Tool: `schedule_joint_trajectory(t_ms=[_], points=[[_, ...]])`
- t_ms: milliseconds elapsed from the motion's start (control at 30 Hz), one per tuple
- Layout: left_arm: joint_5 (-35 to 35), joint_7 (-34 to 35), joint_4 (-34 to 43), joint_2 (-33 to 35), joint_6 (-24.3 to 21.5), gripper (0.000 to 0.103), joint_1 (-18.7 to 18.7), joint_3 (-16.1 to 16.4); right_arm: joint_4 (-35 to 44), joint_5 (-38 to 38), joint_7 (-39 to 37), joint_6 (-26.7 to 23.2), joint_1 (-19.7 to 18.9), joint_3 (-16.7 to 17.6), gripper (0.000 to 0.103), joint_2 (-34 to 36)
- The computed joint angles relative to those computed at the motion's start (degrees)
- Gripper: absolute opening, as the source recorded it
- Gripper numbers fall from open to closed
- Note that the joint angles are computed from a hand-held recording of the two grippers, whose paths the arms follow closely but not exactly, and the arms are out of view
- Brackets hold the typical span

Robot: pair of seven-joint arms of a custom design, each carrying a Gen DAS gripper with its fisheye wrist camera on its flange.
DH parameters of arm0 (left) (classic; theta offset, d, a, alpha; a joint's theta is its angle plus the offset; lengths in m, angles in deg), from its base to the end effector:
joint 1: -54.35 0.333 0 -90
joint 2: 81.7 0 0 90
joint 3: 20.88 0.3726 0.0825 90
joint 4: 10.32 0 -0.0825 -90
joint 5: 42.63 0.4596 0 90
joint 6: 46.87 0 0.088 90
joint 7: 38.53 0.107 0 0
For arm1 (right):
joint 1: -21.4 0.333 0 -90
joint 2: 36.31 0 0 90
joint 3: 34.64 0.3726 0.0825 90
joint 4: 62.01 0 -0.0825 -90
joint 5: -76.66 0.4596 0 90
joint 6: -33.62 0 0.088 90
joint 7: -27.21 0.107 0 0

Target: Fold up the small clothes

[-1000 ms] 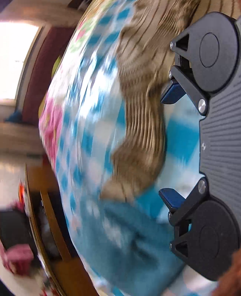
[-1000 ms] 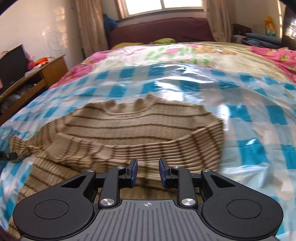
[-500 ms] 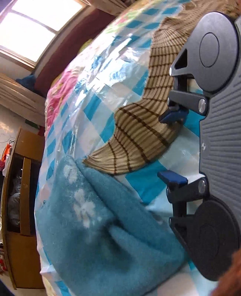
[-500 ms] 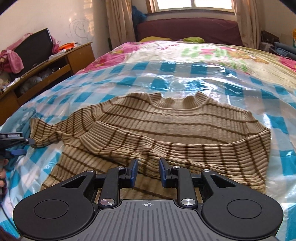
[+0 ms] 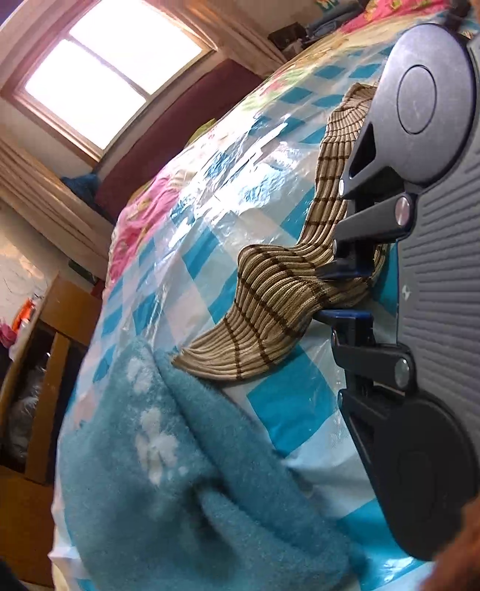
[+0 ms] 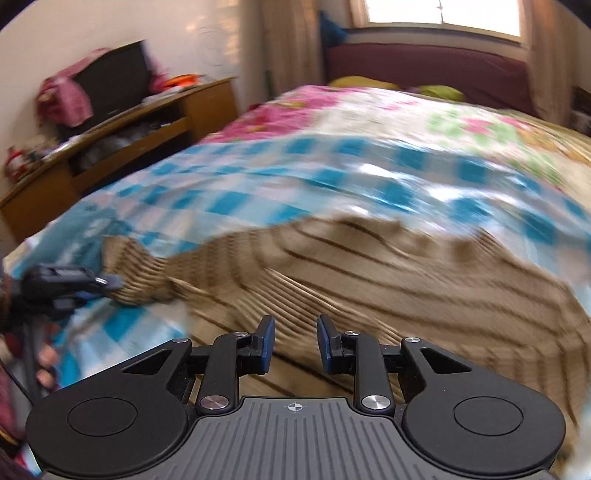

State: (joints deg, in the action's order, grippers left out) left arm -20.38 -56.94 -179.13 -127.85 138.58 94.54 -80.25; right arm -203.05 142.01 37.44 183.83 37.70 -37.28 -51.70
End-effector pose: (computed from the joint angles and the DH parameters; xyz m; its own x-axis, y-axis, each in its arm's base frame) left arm 0.3703 -0.1179 0.3448 0.6266 -0.5927 0.5061 -0.1952 -0.7480 -0.6344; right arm 0.5093 0.1016 0.4412 0.6979 -0.7029 -0.1372 -0.5504 -0.4039 -0.7307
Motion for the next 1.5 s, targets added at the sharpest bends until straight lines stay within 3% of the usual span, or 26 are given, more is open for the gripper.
schedule_joint_trajectory(t_ms=[233,500,667,800,1000,1133,1200,1267,1367,1500], points=[[-2.80,0.74,-1.28,0.21,6.53,0.020,3.33,-3.17,10.07,-7.36,4.55,-7.89,5.10,5.92,0.025,6.33],[-10.25,3.01,-3.32,0.85,12.84,0.020,5.69,-6.77,20.86,-24.09,20.46,-8.85,10.35,12.65,0.025,18.90],[-13.08,5.59,-3.14,1.64,12.83,0.018,6.25,-8.05,23.61,-32.49,26.77,-6.95,12.39,13.87,0.025,24.06],[-16.24,5.91,-3.88,2.88,15.97,0.018,7.57,-9.73,24.51,-36.32,29.29,-7.26,12.66,14.16,0.026,25.55],[-17.71,7.36,-3.65,3.18,14.09,0.018,6.50,-9.48,25.77,-44.20,33.75,-6.17,14.13,14.17,0.026,27.29],[-17.32,6.93,-3.71,2.20,11.41,0.018,4.56,-8.35,25.97,-44.78,34.55,-6.11,13.93,14.41,0.025,27.57],[-16.56,6.50,-3.75,1.65,11.05,0.021,4.29,-7.99,25.51,-44.98,34.75,-4.43,13.96,14.53,0.014,27.43],[-15.82,6.11,-3.50,1.07,10.58,0.024,4.35,-8.23,25.17,-41.17,32.64,-4.45,12.67,15.21,0.007,26.68],[-14.25,5.82,-2.97,-0.11,9.13,0.035,3.91,-7.92,23.97,-34.19,27.81,-3.44,10.64,15.52,0.006,24.06],[-12.45,4.24,-3.09,-3.98,5.61,0.052,1.22,-7.16,23.38,-22.41,21.96,-6.15,7.51,13.72,0.006,19.31]])
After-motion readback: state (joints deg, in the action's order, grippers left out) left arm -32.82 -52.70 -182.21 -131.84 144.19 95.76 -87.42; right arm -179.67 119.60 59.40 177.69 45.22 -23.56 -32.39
